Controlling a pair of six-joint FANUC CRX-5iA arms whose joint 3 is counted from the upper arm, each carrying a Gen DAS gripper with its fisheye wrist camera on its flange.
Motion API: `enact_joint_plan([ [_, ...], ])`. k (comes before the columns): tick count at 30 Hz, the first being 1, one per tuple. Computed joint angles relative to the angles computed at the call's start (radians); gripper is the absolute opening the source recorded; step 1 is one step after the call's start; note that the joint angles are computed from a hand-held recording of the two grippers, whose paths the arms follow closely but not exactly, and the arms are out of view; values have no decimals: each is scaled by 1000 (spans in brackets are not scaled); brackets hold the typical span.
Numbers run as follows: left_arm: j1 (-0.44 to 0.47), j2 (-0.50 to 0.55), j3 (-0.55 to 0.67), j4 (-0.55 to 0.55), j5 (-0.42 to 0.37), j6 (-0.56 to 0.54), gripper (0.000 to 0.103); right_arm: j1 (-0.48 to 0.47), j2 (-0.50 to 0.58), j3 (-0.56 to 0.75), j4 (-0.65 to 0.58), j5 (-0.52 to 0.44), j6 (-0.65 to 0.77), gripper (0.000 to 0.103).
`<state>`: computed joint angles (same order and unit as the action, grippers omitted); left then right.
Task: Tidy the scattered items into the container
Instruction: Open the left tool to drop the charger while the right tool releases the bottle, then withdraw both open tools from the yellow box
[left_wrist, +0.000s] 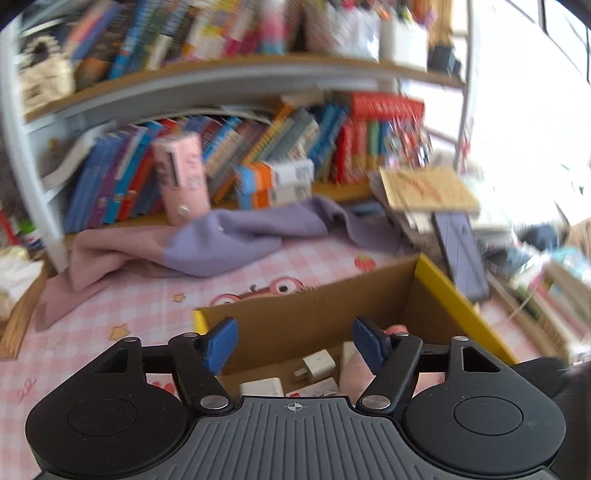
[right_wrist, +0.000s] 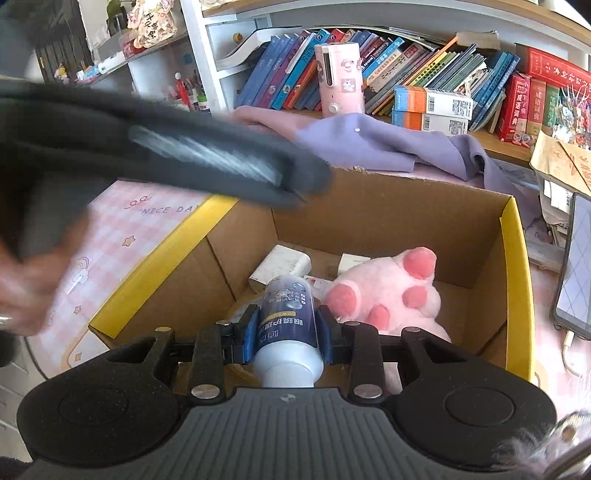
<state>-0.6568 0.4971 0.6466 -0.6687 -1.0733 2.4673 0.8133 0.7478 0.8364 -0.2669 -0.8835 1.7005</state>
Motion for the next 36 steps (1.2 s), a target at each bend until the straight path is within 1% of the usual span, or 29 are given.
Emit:
enact_joint_plan([
  [2, -23, -39, -40, -36, -9, 76, 74, 1, -15, -24, -1, 32, -3, 32],
  [4, -51, -70, -73, -77, -25, 144, 74, 2, -31, -43, -3, 61, 0, 39],
  [7, -95, -116, -125, -124, -45, 230, 74, 10, -79, -111, 16, 118, -2, 41],
  [11, -165, -163, -178, -200, -87, 324, 74, 24, -145, -201, 45, 161, -28, 41],
  [13, -196, -177, -195, -233, -114, 368, 74, 38, -176, -248, 75, 189, -58, 41],
  [16, -234, -203, -225, -272, -129, 427, 75, 63, -227, -325, 122, 244, -96, 41],
  [19, -270, -223, -249, -311, -148, 463, 77, 93, -280, -414, 199, 312, -154, 41],
  [22, -302, -244, -274, -337, -170, 487, 78, 120, -335, -507, 289, 370, -240, 41],
  [25, -335, -270, -305, -364, -186, 528, 79, 149, -396, -626, 429, 445, -388, 41],
  [26, -346, -278, -315, -372, -192, 540, 79, 157, -416, -672, 493, 472, -458, 41],
  [28, -369, -288, -330, -386, -210, 558, 79, 172, -457, -776, 666, 531, -653, 41],
  [31, -405, -306, -354, -403, -235, 582, 80, 176, -512, -925, 971, 590, -1001, 41],
  [34, -446, -324, -377, -424, -270, 613, 83, 166, -567, -1054, 1277, 610, -1326, 41],
  [36, -475, -332, -387, -433, -304, 632, 84, 165, -605, -1122, 1433, 596, -1492, 41],
])
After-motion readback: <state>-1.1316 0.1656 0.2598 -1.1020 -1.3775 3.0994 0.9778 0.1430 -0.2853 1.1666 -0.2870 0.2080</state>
